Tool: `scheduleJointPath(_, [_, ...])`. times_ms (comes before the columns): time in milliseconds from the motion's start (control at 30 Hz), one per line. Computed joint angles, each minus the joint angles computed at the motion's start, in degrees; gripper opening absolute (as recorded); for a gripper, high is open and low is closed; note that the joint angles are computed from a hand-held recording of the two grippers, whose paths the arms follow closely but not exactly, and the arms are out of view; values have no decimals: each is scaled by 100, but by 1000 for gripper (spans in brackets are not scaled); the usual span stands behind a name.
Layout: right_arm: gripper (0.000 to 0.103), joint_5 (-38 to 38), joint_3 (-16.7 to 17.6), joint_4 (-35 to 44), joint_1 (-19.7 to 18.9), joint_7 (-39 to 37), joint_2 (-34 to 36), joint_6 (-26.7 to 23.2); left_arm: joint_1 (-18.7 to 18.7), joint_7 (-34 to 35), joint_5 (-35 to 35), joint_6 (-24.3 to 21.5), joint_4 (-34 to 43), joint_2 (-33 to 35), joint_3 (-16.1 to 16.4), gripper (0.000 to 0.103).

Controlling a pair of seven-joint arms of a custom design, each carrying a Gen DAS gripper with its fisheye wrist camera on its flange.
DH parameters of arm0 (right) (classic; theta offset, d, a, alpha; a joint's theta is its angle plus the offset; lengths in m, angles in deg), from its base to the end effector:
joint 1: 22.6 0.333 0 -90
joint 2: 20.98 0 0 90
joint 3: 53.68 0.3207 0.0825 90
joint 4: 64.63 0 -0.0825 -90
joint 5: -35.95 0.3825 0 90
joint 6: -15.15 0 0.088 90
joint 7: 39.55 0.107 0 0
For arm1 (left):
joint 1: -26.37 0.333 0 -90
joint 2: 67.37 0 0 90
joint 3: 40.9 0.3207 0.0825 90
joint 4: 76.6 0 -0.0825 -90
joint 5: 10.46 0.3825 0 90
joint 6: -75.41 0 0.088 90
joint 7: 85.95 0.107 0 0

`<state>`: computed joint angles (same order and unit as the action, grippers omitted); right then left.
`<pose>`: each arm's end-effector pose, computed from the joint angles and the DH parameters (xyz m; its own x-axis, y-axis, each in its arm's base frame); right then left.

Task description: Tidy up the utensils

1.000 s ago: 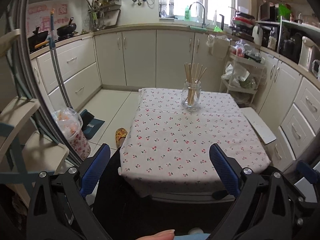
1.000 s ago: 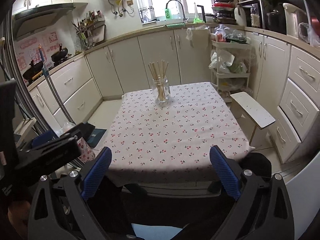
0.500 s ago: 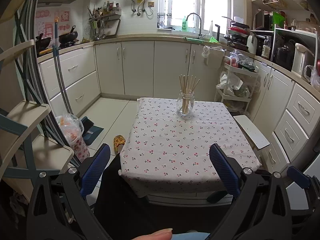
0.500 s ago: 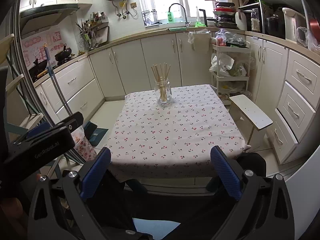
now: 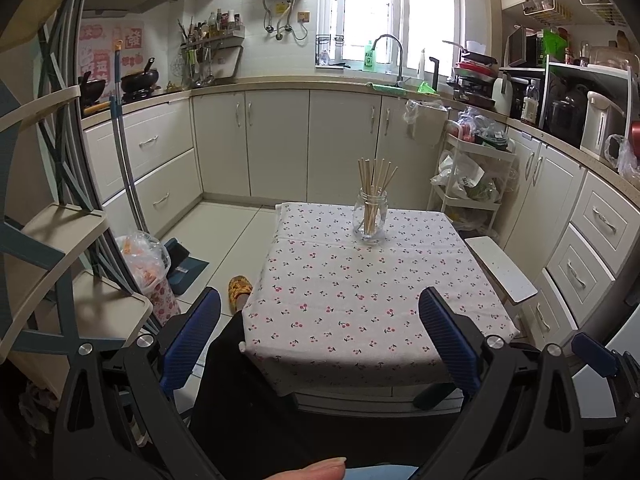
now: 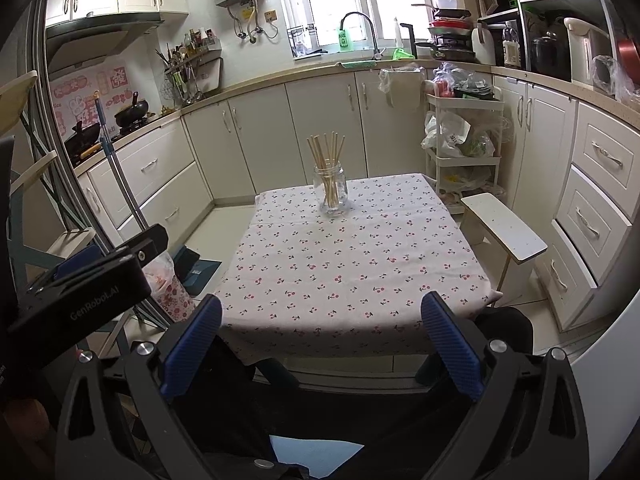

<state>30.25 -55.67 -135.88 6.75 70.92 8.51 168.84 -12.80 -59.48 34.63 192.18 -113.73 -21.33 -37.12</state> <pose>0.6692 0.3585 0.5870 0.2770 -0.9458 -0.1697 -0.6215 -0.0416 -0.7823 0.6494 -0.4478 0.6020 0.2816 -0.9588 0.0366 -0.5108 -0.1821 -0.8402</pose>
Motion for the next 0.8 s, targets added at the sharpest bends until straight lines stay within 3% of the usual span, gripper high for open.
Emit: scheduleJointPath(800, [96,14,2,9,16,3,6,-15,60,-108,69,95,-353,-208,-103,95])
